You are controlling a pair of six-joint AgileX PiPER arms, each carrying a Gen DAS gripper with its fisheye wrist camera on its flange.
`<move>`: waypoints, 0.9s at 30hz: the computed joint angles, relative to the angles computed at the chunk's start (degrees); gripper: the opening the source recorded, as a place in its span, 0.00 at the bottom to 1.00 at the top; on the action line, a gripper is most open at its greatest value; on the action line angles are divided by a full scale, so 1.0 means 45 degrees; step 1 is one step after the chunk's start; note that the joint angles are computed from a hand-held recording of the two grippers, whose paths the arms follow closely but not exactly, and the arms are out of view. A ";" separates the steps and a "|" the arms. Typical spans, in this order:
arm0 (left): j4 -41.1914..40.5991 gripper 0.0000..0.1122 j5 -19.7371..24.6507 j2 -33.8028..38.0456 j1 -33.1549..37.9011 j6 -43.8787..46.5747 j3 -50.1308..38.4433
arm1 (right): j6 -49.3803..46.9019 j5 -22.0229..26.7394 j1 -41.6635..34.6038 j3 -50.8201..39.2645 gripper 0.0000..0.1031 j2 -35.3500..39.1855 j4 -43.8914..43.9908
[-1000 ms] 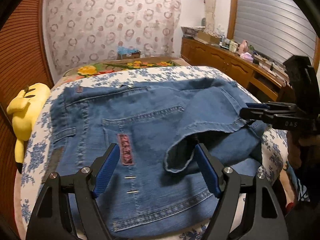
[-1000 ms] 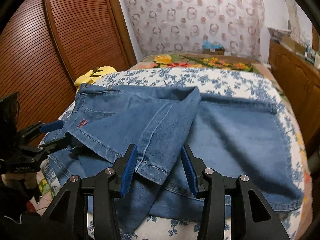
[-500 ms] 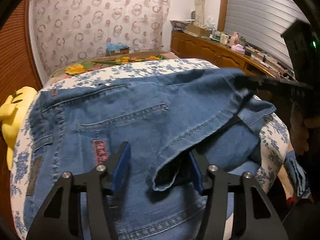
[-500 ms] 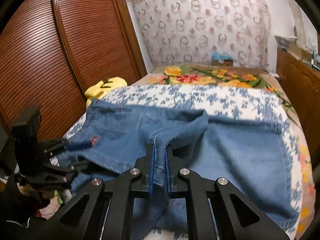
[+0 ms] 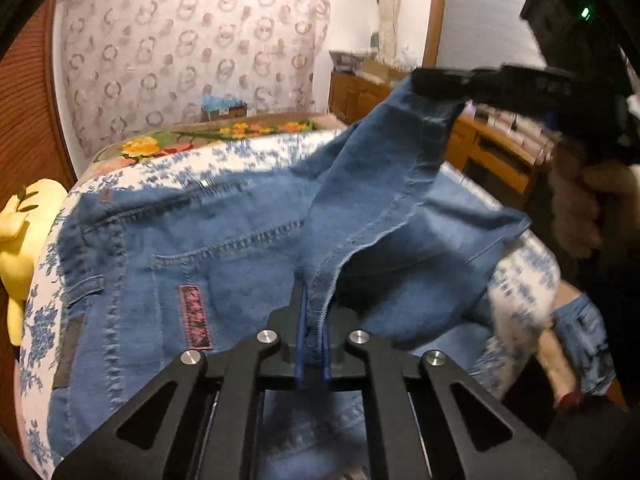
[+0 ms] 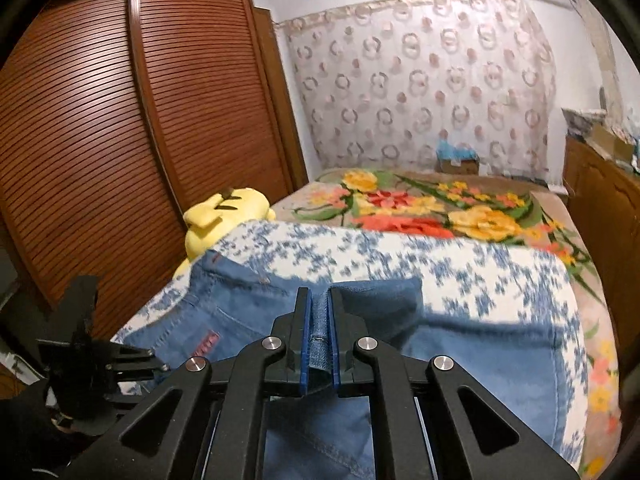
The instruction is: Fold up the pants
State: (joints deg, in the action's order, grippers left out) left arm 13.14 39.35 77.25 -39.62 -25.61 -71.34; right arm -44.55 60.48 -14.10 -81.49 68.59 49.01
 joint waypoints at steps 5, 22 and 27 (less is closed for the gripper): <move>-0.0039 0.05 0.0488 -0.1434 0.0434 0.0023 0.0084 | 0.0628 -0.0624 0.1460 -0.1188 0.07 0.0455 -0.0939; -0.1983 0.02 0.0950 -0.4143 0.4140 0.2080 0.2051 | 0.2247 -0.0445 0.5543 -0.6100 0.06 0.4671 -0.3089; -0.3223 0.02 0.0873 -0.3890 0.5589 0.3482 0.2946 | 0.3525 -0.0178 0.6782 -0.8344 0.06 0.6791 -0.4730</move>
